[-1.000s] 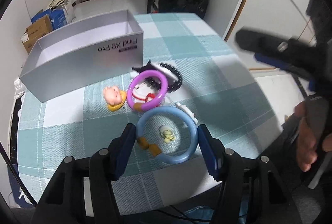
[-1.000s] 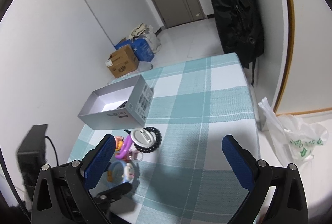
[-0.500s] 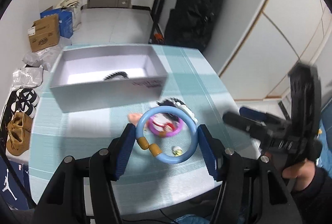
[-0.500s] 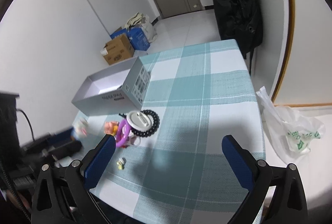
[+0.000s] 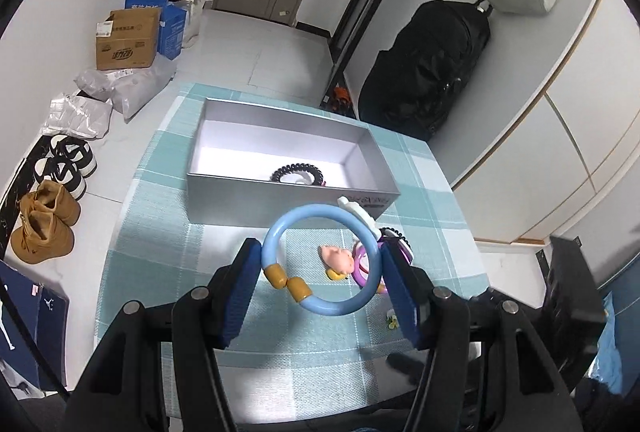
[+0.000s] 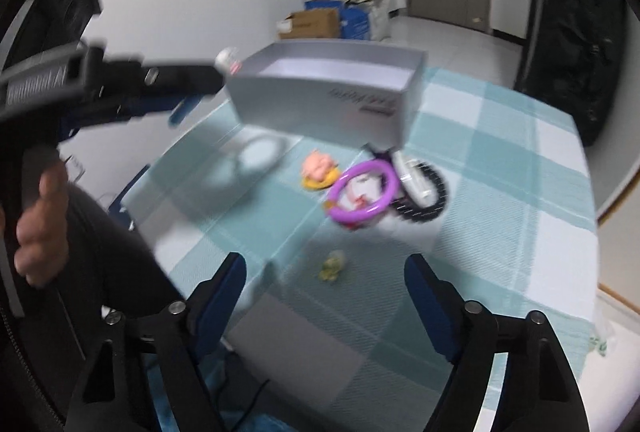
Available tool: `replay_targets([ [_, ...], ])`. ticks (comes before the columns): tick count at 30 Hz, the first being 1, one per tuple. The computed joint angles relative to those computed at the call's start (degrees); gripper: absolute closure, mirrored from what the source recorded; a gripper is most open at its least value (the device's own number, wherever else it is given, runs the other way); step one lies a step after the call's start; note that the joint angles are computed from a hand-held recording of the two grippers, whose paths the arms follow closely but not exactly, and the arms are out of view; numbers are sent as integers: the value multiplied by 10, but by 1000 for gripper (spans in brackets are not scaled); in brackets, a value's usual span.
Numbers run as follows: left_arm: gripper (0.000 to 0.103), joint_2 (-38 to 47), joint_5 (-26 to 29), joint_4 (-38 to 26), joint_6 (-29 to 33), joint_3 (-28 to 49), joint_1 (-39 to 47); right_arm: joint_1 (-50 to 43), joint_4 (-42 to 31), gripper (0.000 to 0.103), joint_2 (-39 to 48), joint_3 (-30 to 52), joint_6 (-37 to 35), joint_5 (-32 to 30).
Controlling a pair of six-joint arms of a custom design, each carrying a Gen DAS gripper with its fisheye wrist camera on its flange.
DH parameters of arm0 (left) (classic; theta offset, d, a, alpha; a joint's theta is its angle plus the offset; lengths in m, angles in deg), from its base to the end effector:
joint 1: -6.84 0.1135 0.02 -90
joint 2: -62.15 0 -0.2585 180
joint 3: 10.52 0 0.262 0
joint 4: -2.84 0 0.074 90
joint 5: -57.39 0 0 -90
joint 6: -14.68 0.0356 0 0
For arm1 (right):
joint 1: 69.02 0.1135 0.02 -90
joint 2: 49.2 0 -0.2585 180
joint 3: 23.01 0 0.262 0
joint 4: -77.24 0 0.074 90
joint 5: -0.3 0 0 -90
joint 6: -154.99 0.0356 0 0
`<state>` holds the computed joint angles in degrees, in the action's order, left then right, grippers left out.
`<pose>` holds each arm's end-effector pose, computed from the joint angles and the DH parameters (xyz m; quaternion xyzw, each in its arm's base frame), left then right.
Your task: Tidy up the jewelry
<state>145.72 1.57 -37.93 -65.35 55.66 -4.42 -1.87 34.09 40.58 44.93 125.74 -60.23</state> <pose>0.2861 -0.0773 0.2042 0.2486 0.8886 -0.2855 0.2590 0.1352 0.2757 0.1794 0.0023 0.9458 0.0791 0.3150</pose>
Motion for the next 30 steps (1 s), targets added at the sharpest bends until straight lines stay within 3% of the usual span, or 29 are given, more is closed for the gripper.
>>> replay_targets([
  [8, 47, 4, 16, -6, 1, 6, 19, -6, -27, 51, 51, 34, -17, 0],
  [11, 47, 4, 18, -12, 2, 7, 21, -4, -38, 65, 66, 47, -15, 7],
  [12, 47, 5, 17, -12, 3, 8, 22, -2, -41, 78, 70, 51, -18, 10],
  [13, 47, 5, 18, -13, 3, 8, 22, -1, -46, 83, 74, 56, -20, 13],
  [16, 47, 8, 21, -14, 0, 12, 24, -1, -52, 92, 80, 63, -20, 19],
  [23, 47, 1, 21, -13, -5, 7, 19, -1, -65, 93, 90, 77, -24, 24],
  [30, 47, -2, 33, -6, -19, 9, 21, -6, -29, 93, 33, 42, -8, 45],
])
